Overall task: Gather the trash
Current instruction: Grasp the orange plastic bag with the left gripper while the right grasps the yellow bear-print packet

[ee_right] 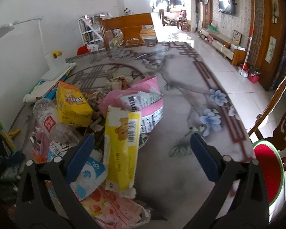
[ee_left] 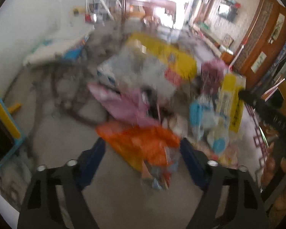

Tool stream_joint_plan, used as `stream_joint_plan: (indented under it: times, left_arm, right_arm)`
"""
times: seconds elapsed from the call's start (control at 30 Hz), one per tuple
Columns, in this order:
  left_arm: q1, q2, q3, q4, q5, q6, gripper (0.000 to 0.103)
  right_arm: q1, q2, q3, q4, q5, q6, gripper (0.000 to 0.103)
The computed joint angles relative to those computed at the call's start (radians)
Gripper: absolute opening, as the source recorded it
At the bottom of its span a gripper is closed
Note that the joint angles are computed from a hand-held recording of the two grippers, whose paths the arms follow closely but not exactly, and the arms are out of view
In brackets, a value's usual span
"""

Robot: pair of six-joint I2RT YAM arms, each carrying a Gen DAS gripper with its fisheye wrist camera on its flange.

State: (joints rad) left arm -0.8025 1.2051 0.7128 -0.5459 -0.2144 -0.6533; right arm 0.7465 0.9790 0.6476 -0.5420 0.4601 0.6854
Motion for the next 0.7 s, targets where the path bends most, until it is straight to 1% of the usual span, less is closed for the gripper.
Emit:
stream_joint_plan:
  times: [0.03,0.07,0.13,0.2,0.3,0.33,0.37,0.4,0.47,0.6,0.63,0.7]
  left_arm:
    - [0.020,0.010,-0.013,0.011,0.043,-0.012,0.069]
    - [0.048,-0.007,-0.045,0.054,0.103,-0.020,0.069]
    - [0.084,0.005,-0.064,0.093,0.162,-0.033,0.071]
    - [0.076,0.025,-0.051,0.086,0.148,-0.039,0.070]
    - [0.062,0.001,-0.057,0.105,0.153,-0.036,0.072]
    - [0.063,-0.004,-0.055,0.100,0.135,-0.033,0.080]
    - [0.068,-0.002,-0.046,0.084,0.122,-0.036,0.085]
    - [0.081,0.010,-0.047,0.089,0.123,-0.050,0.085]
    - [0.127,0.031,-0.054,0.117,0.166,-0.076,0.085]
    - [0.200,0.104,-0.074,0.189,0.289,-0.129,0.086]
    - [0.200,0.123,-0.072,0.202,0.319,-0.137,0.085]
    - [0.173,0.155,-0.053,0.202,0.324,-0.118,0.076]
  right_arm:
    - [0.004,0.001,0.001,0.000,0.002,-0.001,0.099]
    - [0.011,0.005,0.004,0.000,0.008,0.000,0.099]
    - [0.011,0.009,0.007,0.002,0.009,-0.007,0.099]
    - [0.009,0.018,0.009,0.007,0.000,-0.009,0.099]
    - [-0.007,0.028,0.005,0.026,-0.034,-0.013,0.099]
    - [-0.011,0.032,0.002,0.035,-0.044,-0.012,0.099]
    - [-0.017,0.039,0.001,0.042,-0.056,-0.009,0.099]
    - [-0.022,0.048,0.000,0.047,-0.066,-0.006,0.099]
    - [-0.022,0.062,0.000,0.051,-0.077,0.000,0.099]
    - [-0.006,0.084,0.005,0.051,-0.065,-0.001,0.099]
    - [-0.001,0.088,0.008,0.049,-0.059,-0.002,0.099]
    - [-0.006,0.089,0.005,0.055,-0.064,-0.004,0.099]
